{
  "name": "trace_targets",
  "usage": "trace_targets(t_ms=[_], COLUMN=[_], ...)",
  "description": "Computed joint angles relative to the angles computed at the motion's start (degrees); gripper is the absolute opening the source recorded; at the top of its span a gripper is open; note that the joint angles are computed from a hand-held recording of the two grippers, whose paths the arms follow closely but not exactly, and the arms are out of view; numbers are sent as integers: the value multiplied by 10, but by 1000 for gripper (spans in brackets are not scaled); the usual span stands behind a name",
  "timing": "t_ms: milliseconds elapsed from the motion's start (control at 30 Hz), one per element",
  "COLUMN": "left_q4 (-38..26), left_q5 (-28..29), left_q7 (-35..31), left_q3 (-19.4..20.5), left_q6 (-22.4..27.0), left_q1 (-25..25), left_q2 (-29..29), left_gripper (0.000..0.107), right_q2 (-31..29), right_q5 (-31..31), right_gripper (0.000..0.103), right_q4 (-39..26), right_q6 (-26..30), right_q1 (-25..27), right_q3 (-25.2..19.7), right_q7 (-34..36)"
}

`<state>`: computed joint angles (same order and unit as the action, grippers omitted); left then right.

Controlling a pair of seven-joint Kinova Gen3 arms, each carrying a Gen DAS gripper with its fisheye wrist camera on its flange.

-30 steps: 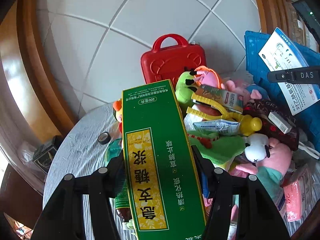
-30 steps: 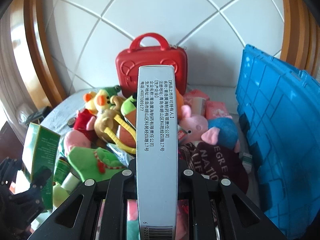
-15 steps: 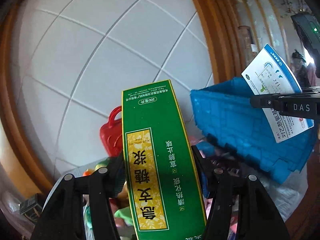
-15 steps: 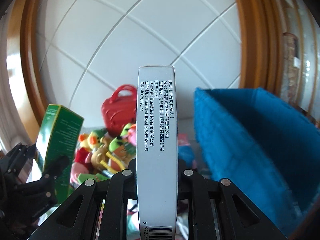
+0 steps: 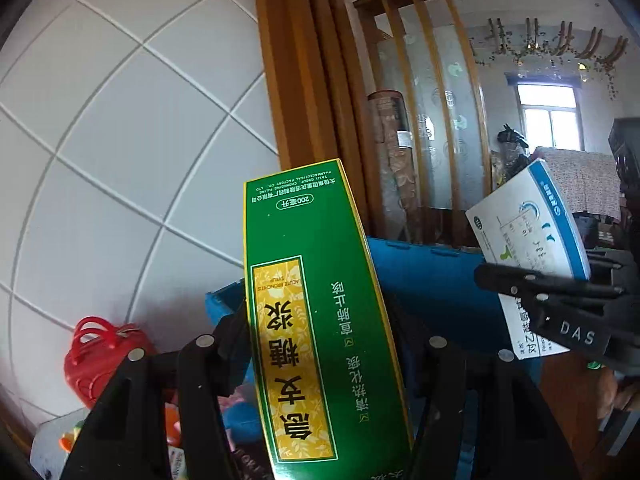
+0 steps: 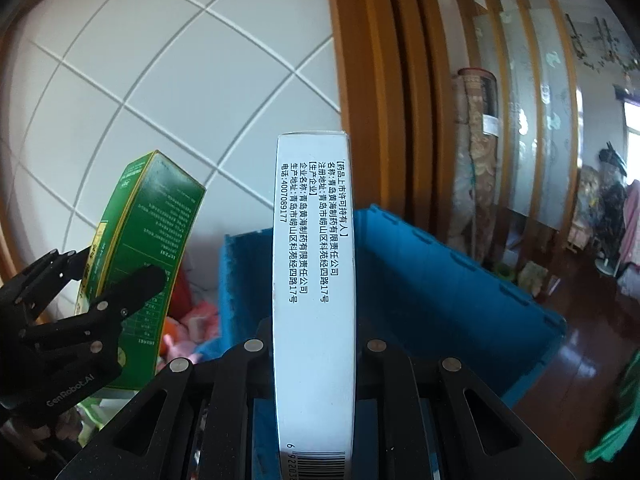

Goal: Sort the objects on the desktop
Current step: 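Carry both boxes over the blue crate and open both tools to drop them, then return both tools to the pile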

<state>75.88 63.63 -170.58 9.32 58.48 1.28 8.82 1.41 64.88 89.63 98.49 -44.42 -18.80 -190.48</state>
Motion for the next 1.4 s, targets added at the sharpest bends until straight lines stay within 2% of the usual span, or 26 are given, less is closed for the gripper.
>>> trace_targets(t_ms=[100,133,167,200,267,367,500,600,800,933,1133,1400], left_q4=[-14,-19,-21,-22,-13,29,55,81,99,141,183,233], left_q5=[-50,-66,-82,-95,-109,-93,-105,-97,-89,-57,10,85], left_q7=[46,59,72,83,93,85,101,85,83,51,-8,-104], left_q3=[19,25,30,34,39,38,33,27,17,9,-17,-67], left_q6=[-32,-48,-64,-78,-97,-125,-165,-195,-228,-279,-300,-266], left_q1=[48,63,76,87,97,95,112,114,110,107,91,53], left_q2=[3,7,8,8,2,-21,-35,-47,-50,-68,-84,-107], left_gripper=[59,59,59,59,68,81,81,81,81,81,81,81], right_q2=[-46,-59,-71,-82,-91,-95,-110,-116,-109,-94,-44,12], right_q5=[-24,-29,-35,-37,-31,-21,-18,-15,-8,10,47,55], right_gripper=[19,22,33,50,72,72,72,72,73,75,78,82], right_q4=[44,57,69,82,95,108,124,136,145,153,161,122], right_q6=[-10,-14,-21,-30,-31,-31,-53,-63,-62,-42,17,70], right_q1=[30,42,53,64,82,102,124,136,135,115,58,-32], right_q3=[8,7,7,7,-2,-20,-35,-44,-66,-77,-83,-64], right_q7=[-3,-4,-4,-4,-2,2,-8,-9,-24,-45,-90,-122])
